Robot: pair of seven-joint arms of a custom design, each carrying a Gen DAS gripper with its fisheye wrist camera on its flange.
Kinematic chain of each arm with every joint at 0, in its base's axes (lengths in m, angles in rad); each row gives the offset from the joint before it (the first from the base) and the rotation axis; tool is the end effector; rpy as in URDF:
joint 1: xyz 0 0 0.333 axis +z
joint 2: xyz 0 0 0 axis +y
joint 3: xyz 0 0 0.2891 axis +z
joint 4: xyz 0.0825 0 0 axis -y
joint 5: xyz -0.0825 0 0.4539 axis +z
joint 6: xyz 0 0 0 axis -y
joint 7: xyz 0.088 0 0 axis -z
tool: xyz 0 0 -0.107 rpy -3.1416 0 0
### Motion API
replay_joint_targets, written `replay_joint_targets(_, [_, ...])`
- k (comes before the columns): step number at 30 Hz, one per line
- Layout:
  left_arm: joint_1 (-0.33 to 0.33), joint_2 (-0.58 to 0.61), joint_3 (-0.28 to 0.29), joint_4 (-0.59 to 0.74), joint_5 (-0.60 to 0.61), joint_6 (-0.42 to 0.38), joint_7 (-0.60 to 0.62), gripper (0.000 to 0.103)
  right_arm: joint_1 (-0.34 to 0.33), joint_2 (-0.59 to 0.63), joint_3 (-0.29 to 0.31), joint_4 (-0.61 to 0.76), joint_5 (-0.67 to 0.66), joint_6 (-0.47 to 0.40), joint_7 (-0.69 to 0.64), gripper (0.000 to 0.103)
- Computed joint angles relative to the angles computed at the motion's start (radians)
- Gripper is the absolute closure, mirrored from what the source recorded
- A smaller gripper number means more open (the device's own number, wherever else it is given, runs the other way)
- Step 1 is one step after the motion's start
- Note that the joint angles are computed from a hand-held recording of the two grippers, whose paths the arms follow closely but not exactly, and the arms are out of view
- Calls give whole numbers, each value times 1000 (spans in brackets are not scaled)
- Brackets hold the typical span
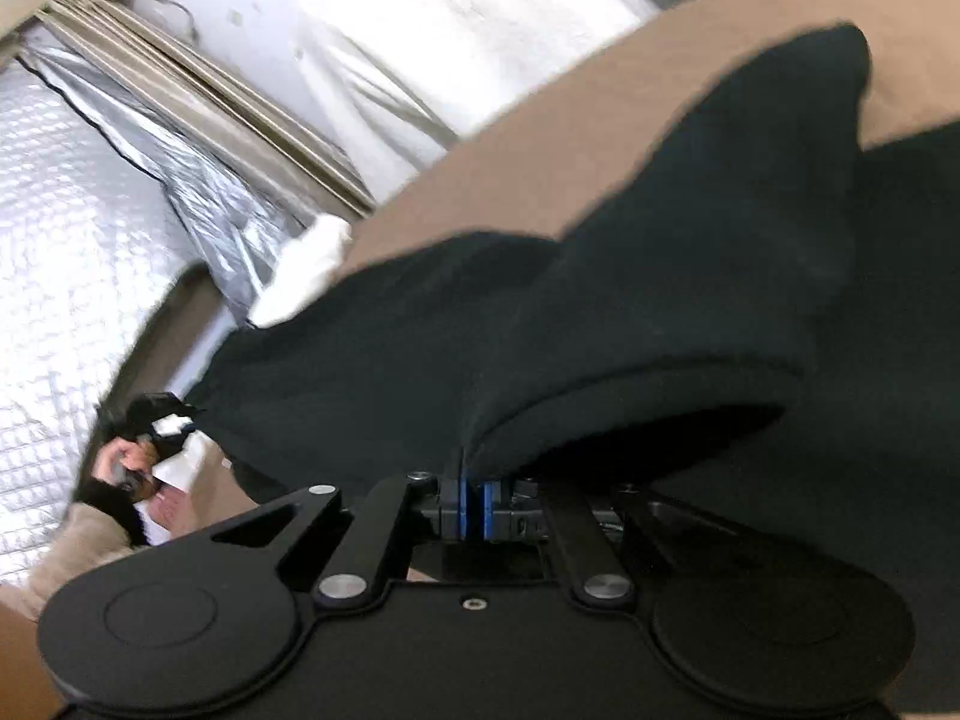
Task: Fold clothes
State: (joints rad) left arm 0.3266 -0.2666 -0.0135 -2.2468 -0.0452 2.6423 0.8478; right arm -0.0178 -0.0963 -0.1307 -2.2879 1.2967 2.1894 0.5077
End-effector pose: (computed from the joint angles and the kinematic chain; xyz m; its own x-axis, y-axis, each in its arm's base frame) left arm 0.5590 0.1819 0.4983 0.7324 -0.5240 0.4347 -0.3384 -0.8342 -0.4354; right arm 0.5735 -0.0504 0.3460 0.2919 -0.6610 -0.6913 -0.8409 0.1671 -0.5148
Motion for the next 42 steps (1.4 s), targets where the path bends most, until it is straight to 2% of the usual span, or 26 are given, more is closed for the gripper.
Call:
replay_joint_targets(2, [0,2,11,-10,-40,-20,-30,79,2,-1,4,-17,1,20,9,98])
replay_joint_targets(6, [-41,10,88,-39,-306,15,40,76,6,-5,4,-32,7,37,-4,98])
replay_joint_targets(9, [-61,2,114,-80,-477,62,80,76,11,-14,9,-30,-19,55,0,98])
replay_joint_targets(11, [-55,2,106,-86,-494,65,93,76,21,-28,14,-40,-28,79,-3,98])
replay_joint_targets(13, [-41,6,92,-75,-466,49,92,76,29,-17,14,-29,-29,93,23,98])
replay_joint_targets(15, [-20,10,71,-60,-400,21,63,68,31,-8,13,-21,-24,96,54,98])
replay_joint_targets(16, [-7,13,57,-49,-348,0,41,59,31,-17,13,-33,-20,99,51,98])
replay_joint_targets(17, [7,18,42,-34,-285,-26,19,50,33,-24,13,-39,-21,101,46,97])
replay_joint_targets(19, [31,28,8,10,-123,-103,-23,41,33,-33,8,-43,-33,91,29,97])
replay_joint_targets(22, [38,-1,-56,65,164,-275,-56,29,31,-44,5,-37,-102,85,32,92])
replay_joint_targets(24, [25,-31,-113,81,358,-370,-102,26,29,-52,5,-28,-181,87,56,79])
replay_joint_targets(25, [12,-46,-136,81,431,-400,-121,26,29,-60,9,-25,-238,100,78,68])
replay_joint_targets(26, [-5,-63,-154,76,485,-412,-137,26,28,-74,9,-28,-278,121,96,61])
replay_joint_targets(27, [-25,-83,-165,68,521,-408,-146,26,29,-89,8,-32,-315,142,114,59])
replay_joint_targets(30, [-80,-131,-189,51,582,-340,-161,23,33,-129,-21,-40,-334,170,127,58])
replay_joint_targets(33, [-136,-126,-205,74,574,-241,-147,12,38,-155,-65,-35,-281,180,92,57])
replay_joint_targets(34, [-163,-99,-201,99,537,-209,-122,11,40,-152,-77,-24,-247,185,77,51])
replay_joint_targets(35, [-200,-60,-189,131,470,-183,-74,11,42,-140,-86,-5,-206,200,65,40])
replay_joint_targets(36, [-237,-13,-177,169,398,-161,-18,11,41,-119,-91,18,-167,216,59,36])
replay_joint_targets(39, [-325,168,-167,325,217,-143,142,11,29,6,-64,143,-126,246,163,33])
replay_joint_targets(40, [-345,225,-174,377,217,-145,158,11,17,62,-49,198,-163,241,257,33])
replay_joint_targets(42, [-389,325,-181,474,270,-160,156,11,3,156,-13,282,-346,287,524,33])
